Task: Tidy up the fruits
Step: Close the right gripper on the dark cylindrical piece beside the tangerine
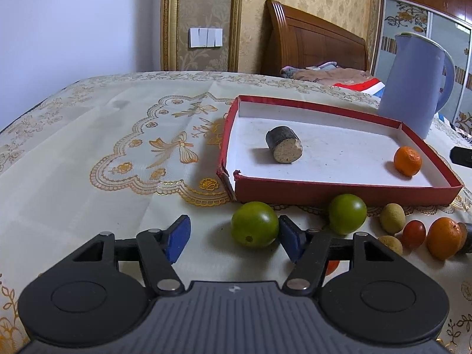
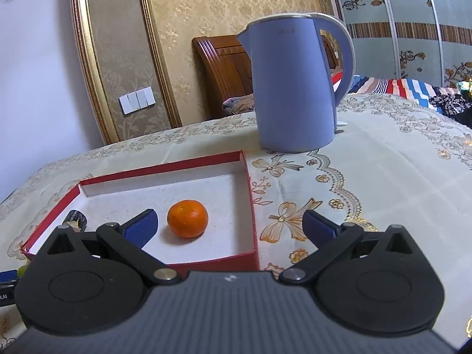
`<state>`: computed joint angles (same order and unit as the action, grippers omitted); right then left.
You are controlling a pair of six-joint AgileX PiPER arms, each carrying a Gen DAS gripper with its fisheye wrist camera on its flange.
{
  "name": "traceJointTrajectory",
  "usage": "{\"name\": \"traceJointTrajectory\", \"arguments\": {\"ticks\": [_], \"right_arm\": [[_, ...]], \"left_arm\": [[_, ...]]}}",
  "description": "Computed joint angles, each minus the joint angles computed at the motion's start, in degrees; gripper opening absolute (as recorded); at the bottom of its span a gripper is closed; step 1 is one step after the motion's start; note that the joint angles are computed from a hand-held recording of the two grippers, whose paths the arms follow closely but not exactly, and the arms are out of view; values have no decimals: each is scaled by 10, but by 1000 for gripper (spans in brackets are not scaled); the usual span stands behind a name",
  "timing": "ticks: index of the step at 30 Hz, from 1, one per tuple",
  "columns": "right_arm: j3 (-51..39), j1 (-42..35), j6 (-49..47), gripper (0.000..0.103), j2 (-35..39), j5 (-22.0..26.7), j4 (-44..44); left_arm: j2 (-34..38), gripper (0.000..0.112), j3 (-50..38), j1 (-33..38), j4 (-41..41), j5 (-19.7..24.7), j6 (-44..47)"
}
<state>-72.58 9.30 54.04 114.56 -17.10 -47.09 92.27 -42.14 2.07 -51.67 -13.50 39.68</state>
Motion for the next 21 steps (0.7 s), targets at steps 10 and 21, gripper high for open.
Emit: {"name": "traceJointTrajectory", "arguments": {"ticks": [10,21], "right_arm": [[121,-74,140,103,-70,-57,-213],[164,-17,-22,103,-94,-13,-116]], "left_arm": [[1,65,-2,-1,0,2,-1],[4,69,-7,-4,-2,5,2]]}}
